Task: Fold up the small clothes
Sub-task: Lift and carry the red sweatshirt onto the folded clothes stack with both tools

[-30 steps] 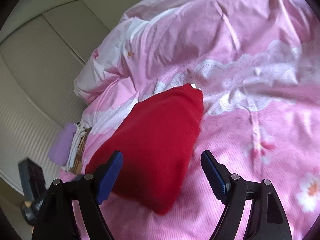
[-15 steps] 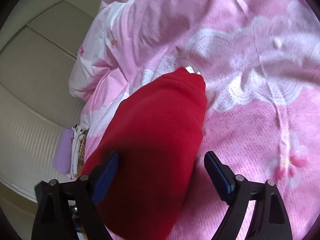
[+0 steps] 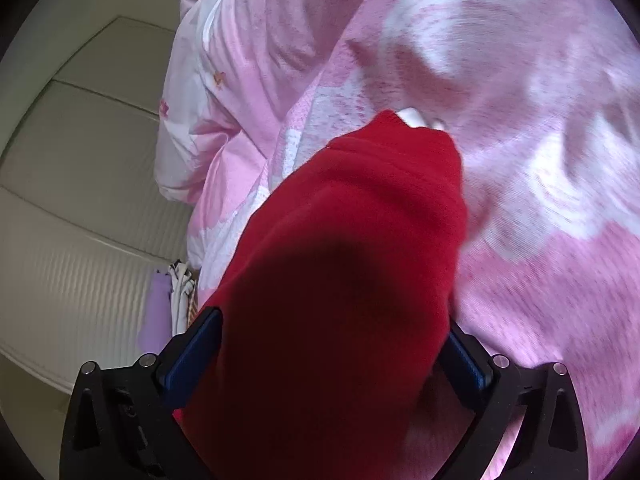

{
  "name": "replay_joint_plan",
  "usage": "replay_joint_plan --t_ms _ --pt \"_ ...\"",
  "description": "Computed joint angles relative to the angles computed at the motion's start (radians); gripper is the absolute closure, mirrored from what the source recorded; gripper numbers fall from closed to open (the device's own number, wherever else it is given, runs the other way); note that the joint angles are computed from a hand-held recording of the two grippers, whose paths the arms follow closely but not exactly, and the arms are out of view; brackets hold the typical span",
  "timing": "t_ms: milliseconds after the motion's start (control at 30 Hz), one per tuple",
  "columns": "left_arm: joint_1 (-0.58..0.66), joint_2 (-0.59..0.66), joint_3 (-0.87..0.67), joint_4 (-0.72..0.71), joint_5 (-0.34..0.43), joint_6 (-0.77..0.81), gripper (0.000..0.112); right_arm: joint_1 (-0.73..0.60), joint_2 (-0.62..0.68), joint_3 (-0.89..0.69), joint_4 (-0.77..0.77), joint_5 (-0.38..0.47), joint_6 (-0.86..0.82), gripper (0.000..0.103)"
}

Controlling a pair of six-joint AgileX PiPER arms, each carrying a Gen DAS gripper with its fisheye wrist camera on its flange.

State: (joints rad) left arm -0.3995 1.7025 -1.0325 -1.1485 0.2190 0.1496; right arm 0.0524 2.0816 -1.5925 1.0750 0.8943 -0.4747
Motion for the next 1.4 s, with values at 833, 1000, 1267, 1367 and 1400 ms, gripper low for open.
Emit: replay_joint_plan --t_ms 833,1000,1267,1367,1400 --pt "0.044 -0.335 0.021 0.466 0.134 -0.352 0.039 0.081 -0.322 0.155 0.018 -0.078 0.059 0.04" --pt "0.163 -0.481 0.003 0.523 0.271 -0.366 0.039 0.201 -0.369 0.075 -0.086 -0.12 0.219 0.04" --pt "0.635 -0.565 -0.156 0.339 0.642 -0.074 0.039 0.445 -0.24 -0.271 -0.32 -0.15 0.54 0.04" --pt "0.894 -0.535 -0.259 0.253 0.814 0.058 0.039 0.552 -0.068 -0.569 -0.418 -0.122 0.679 0.04" --pt "0.991 -0.507 -0.309 0.225 0.875 0.098 0.039 0.576 -0.01 -0.669 -0.445 -0.101 0.719 0.04"
